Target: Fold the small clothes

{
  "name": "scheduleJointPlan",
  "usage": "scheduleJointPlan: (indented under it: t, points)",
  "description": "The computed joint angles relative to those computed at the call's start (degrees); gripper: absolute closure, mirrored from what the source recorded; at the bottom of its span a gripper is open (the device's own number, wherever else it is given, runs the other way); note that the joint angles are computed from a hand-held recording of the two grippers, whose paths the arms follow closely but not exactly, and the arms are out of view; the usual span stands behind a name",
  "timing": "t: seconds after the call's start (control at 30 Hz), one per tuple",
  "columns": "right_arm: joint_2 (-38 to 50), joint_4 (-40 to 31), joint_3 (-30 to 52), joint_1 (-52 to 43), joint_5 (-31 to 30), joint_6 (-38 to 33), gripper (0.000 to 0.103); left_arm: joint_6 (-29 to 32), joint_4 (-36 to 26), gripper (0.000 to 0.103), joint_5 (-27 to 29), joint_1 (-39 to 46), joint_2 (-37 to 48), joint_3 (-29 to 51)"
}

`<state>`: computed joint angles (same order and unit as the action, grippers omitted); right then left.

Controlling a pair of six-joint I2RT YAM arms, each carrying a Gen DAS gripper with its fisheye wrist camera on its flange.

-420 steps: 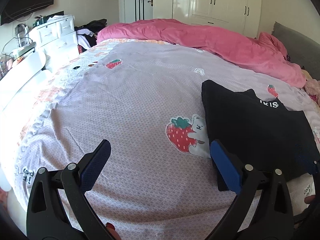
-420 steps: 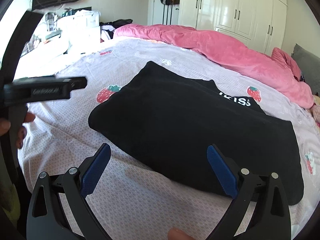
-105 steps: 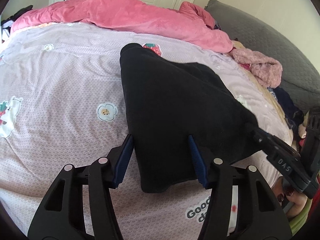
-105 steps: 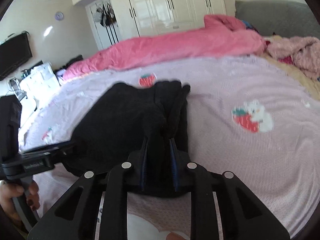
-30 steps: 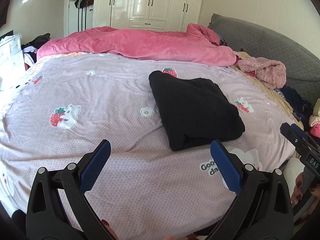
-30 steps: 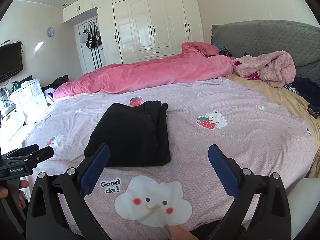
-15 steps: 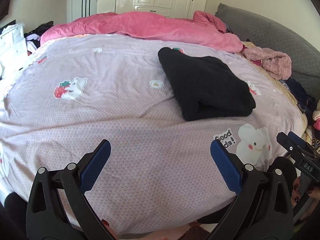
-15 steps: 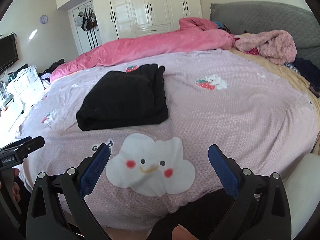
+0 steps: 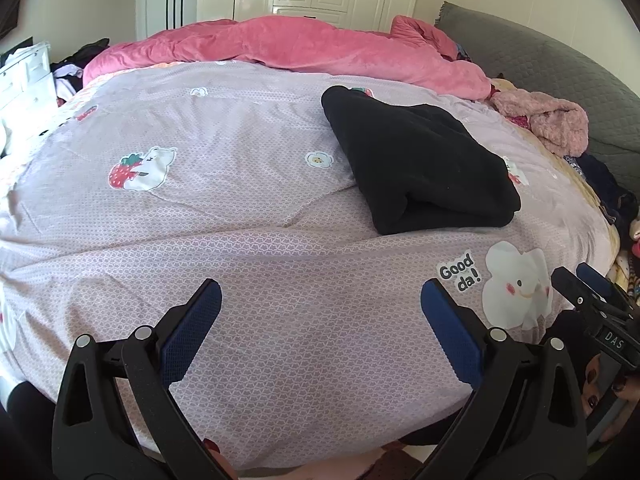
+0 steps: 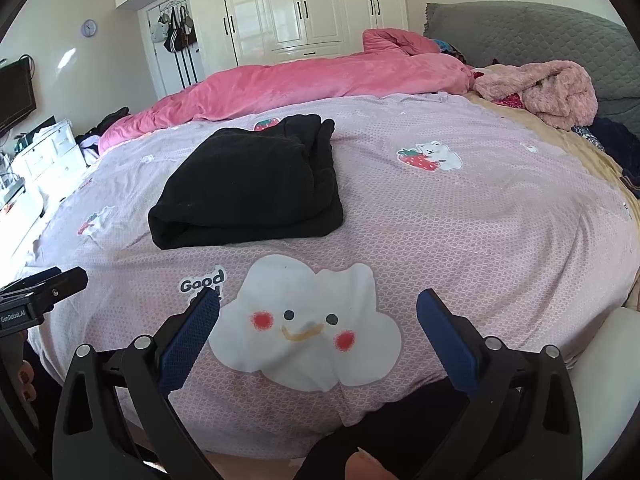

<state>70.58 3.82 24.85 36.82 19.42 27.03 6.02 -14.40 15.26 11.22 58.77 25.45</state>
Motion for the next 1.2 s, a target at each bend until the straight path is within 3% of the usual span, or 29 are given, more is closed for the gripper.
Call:
scheduleJointPlan:
  t: [1.2]
  points:
    - [0.62,-0.25,0.57,0.47,0.32,-0.03,0.005,0.71,-0.65,0.009,1.66,1.46,-0.06,0.81]
